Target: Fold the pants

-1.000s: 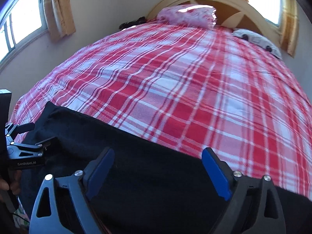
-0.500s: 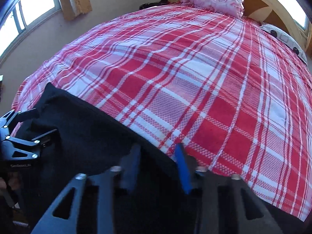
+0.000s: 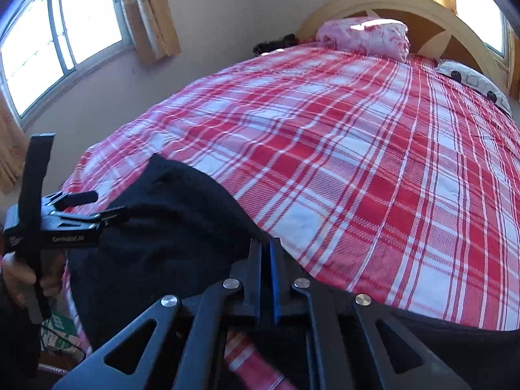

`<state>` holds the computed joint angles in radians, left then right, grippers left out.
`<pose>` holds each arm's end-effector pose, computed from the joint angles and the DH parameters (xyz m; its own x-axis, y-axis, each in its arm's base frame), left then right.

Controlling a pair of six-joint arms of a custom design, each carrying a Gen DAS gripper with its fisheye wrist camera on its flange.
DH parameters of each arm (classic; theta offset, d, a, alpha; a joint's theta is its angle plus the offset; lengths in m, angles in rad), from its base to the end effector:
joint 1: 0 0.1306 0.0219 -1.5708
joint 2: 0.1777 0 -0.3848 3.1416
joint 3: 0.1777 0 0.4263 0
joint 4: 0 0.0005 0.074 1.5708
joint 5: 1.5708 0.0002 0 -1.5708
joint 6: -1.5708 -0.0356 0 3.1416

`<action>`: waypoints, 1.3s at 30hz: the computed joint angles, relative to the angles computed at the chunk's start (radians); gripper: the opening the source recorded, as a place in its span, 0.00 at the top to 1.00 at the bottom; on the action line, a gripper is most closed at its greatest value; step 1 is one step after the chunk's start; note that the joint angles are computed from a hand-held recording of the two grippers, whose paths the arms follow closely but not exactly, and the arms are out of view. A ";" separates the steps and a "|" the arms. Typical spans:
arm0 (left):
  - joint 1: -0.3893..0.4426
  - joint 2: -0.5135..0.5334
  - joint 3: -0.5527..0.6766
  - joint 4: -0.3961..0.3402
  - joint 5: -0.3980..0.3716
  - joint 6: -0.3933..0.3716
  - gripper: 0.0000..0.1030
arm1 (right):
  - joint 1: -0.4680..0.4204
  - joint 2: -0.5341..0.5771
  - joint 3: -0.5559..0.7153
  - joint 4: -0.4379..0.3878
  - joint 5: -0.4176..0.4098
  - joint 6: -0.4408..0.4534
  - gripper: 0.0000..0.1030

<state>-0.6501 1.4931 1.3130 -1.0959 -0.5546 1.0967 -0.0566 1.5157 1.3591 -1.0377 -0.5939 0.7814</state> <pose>0.4169 -0.2941 0.3373 -0.6972 -0.4201 -0.5809 -0.4984 0.8665 -0.0285 0.5282 -0.0105 0.3497 -0.5475 -0.5536 -0.6275 -0.7664 0.6327 0.1105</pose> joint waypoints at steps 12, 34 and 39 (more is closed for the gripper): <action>-0.032 -0.090 -0.064 0.089 0.019 0.015 0.00 | -0.079 -0.332 -0.358 -0.052 -0.095 0.305 1.00; 0.148 0.255 0.274 -0.075 0.221 -0.007 0.26 | -0.308 -0.126 -0.228 -0.216 -0.410 -0.108 0.97; 0.142 0.164 0.163 0.052 0.217 0.004 0.75 | -0.364 -0.040 -0.183 -0.299 -0.552 -0.177 0.02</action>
